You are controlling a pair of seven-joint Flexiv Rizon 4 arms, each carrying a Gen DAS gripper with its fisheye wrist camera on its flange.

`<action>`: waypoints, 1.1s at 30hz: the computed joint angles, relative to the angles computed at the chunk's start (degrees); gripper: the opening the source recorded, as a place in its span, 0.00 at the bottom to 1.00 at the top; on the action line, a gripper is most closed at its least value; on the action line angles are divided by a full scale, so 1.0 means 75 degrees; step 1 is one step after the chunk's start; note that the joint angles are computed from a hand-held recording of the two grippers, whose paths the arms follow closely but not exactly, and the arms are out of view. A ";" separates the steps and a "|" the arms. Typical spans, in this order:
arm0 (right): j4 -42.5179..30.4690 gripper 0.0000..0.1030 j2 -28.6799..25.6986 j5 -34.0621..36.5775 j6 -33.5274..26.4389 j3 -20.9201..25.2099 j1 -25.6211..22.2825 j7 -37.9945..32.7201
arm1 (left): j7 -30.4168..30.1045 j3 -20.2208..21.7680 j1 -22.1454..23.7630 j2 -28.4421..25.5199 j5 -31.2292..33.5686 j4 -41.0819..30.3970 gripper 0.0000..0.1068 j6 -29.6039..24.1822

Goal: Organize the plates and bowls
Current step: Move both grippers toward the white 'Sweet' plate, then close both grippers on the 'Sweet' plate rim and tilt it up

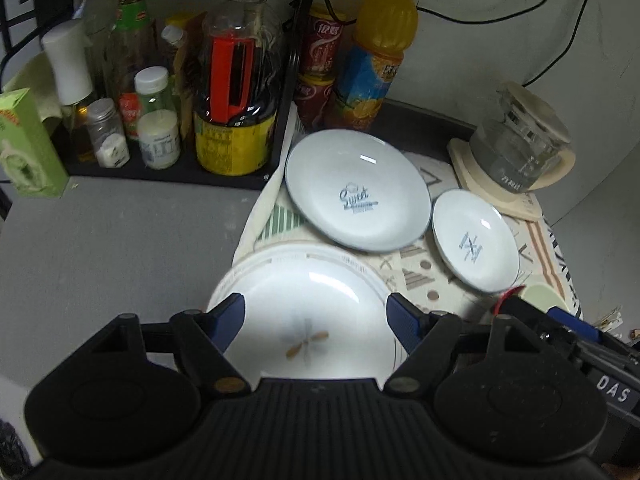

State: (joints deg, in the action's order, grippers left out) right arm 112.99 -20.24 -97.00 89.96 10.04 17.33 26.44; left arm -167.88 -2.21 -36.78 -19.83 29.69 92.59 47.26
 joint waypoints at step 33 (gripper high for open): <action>-0.1374 0.52 -0.2030 0.6728 -0.1670 -0.1079 0.2564 -0.3701 | 0.3392 0.0633 0.1112 -0.2024 -0.2847 0.0342 0.45 0.3376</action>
State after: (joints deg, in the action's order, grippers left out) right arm 102.69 -35.46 -46.54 77.43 1.95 36.56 -1.32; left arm -142.44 2.54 -28.44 -35.01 8.33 95.16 72.58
